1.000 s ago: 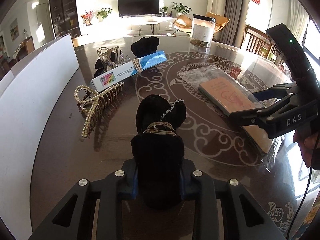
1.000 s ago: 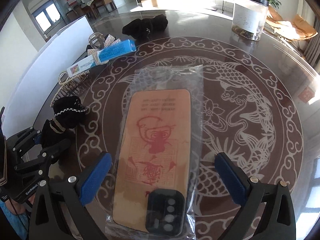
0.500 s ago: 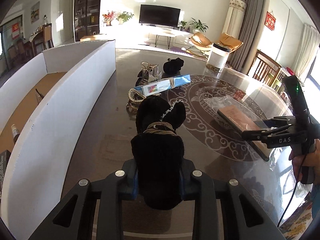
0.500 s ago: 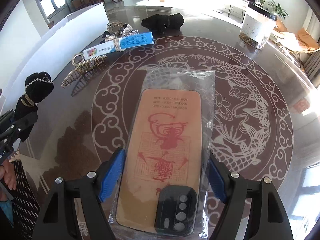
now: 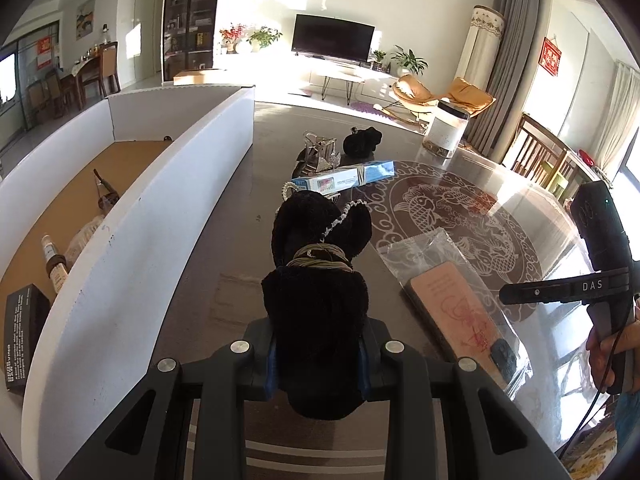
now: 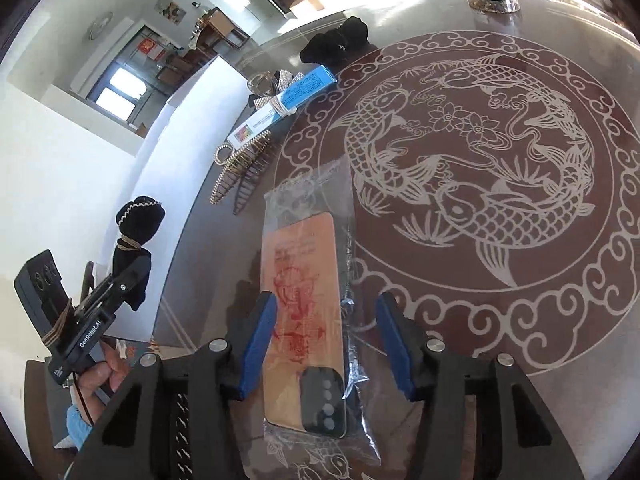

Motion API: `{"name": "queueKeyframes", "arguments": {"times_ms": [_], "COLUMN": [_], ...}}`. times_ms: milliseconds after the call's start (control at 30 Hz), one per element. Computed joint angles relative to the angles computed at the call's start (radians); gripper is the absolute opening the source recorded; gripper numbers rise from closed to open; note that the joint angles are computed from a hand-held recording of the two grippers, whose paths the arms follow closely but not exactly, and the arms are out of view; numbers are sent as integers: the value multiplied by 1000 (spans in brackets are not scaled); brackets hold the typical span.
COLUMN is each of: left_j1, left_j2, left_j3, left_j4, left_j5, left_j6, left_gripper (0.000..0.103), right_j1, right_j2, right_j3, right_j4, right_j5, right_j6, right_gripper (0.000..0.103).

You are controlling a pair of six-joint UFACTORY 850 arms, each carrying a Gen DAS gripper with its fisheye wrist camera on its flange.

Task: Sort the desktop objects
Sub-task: 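Lift the black bag with the left gripper while the right gripper lifts the bagged phone case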

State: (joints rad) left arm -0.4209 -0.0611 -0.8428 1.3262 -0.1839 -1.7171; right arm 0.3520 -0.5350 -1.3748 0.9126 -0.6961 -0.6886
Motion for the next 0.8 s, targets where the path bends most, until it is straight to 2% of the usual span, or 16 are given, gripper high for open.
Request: {"name": "queueKeyframes", "arguments": {"times_ms": [33,67,133,233,300,367,533,633,700,767,800], "left_j1": [-3,-6,-7,-8,-5,-1,18,24,22,21,21], "left_j2": [-2,-4,-9,-12,-12,-5,13,17,18,19,15], "left_j3": [-2,-4,-8,-8,-4,1,15,19,20,22,20], "left_j4": [3,5,11,14,6,10,57,79,90,86,78], "left_j5": [-5,-10,-10,-9,-6,-9,7,13,10,6,6], "left_j6": [1,0,-6,-20,-19,-24,-80,-111,-121,-112,-103], "left_gripper": [29,29,29,29,29,29,29,29,29,29,29], "right_j1": [7,14,31,77,117,153,222,252,260,254,248], "right_j2": [-11,-25,-60,-137,-210,-253,-270,-273,-277,-285,-276], "right_j3": [-23,-54,-133,-292,-413,-475,-480,-462,-452,-448,-433], "right_j4": [-65,-123,-211,-399,-566,-671,-781,-887,-931,-913,-894], "right_j5": [-4,-17,-53,-111,-196,-263,-316,-310,-309,-329,-311], "right_j6": [50,105,192,343,464,499,536,626,657,650,636], "right_gripper": [69,89,101,103,103,103,103,103,103,103,103]}}
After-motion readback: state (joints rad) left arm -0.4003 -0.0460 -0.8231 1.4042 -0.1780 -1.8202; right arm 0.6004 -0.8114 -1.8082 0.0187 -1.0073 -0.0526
